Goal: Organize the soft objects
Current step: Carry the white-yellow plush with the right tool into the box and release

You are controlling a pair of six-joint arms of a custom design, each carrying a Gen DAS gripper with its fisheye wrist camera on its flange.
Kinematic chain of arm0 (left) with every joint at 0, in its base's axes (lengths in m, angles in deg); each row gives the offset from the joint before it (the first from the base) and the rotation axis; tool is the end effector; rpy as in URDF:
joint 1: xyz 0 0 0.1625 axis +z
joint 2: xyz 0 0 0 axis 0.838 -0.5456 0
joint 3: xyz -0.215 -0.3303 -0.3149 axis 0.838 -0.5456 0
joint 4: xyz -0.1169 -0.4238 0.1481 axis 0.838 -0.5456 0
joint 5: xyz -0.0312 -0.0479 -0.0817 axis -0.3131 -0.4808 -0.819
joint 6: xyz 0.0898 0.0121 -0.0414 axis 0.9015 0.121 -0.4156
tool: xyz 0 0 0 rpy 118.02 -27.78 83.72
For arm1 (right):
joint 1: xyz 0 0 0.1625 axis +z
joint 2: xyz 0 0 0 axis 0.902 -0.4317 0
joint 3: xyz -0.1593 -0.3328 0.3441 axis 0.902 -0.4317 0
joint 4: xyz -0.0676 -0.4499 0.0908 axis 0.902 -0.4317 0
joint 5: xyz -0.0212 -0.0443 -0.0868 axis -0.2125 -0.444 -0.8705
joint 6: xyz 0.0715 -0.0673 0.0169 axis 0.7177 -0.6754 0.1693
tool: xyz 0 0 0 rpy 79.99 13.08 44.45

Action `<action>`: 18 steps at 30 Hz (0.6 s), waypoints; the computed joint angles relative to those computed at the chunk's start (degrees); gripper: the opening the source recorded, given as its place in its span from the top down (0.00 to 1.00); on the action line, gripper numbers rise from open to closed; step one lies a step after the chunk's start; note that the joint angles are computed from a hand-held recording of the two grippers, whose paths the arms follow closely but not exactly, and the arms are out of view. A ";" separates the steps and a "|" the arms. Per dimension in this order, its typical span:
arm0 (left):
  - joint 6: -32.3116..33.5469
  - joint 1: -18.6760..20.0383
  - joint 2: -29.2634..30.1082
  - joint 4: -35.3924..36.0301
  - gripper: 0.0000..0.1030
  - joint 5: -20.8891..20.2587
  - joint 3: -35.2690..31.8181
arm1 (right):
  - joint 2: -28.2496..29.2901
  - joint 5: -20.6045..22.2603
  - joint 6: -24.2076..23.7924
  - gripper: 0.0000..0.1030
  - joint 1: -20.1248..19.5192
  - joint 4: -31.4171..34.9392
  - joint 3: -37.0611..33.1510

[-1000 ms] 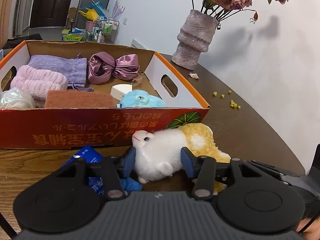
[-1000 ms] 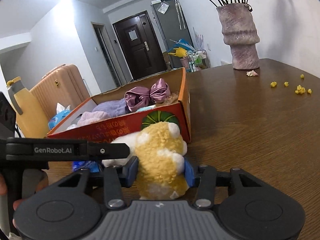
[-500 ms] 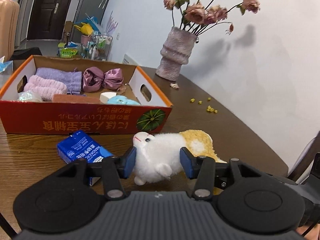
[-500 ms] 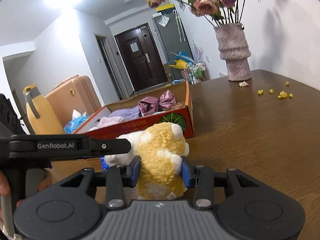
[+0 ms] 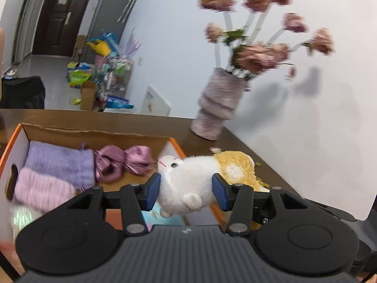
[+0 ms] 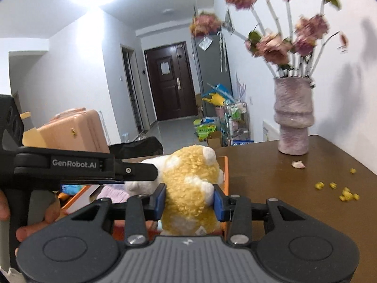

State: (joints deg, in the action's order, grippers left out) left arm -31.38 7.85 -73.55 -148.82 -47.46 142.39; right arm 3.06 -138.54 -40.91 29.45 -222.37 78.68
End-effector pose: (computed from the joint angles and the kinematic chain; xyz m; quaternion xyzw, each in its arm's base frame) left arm -0.2414 -0.8096 0.0661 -0.4224 -0.8796 0.2163 0.0330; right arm 0.1290 -0.6353 0.1522 0.0401 -0.7576 0.5756 0.3052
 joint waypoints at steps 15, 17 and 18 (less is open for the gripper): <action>-0.31 0.87 15.42 18.46 0.43 12.59 -25.77 | 3.62 -4.95 3.86 0.54 -4.45 30.42 -18.09; -0.16 0.84 15.41 18.87 0.43 13.08 -25.82 | 3.06 -5.36 4.59 0.52 -4.16 32.33 -17.68; 1.19 0.82 15.14 17.70 0.43 13.33 -25.06 | 2.87 -5.48 4.38 0.51 -4.09 32.77 -17.57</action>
State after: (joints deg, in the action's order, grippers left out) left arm -30.19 8.66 -58.41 -131.12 -34.13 117.33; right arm 5.93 -144.02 -36.53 25.36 -189.59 61.11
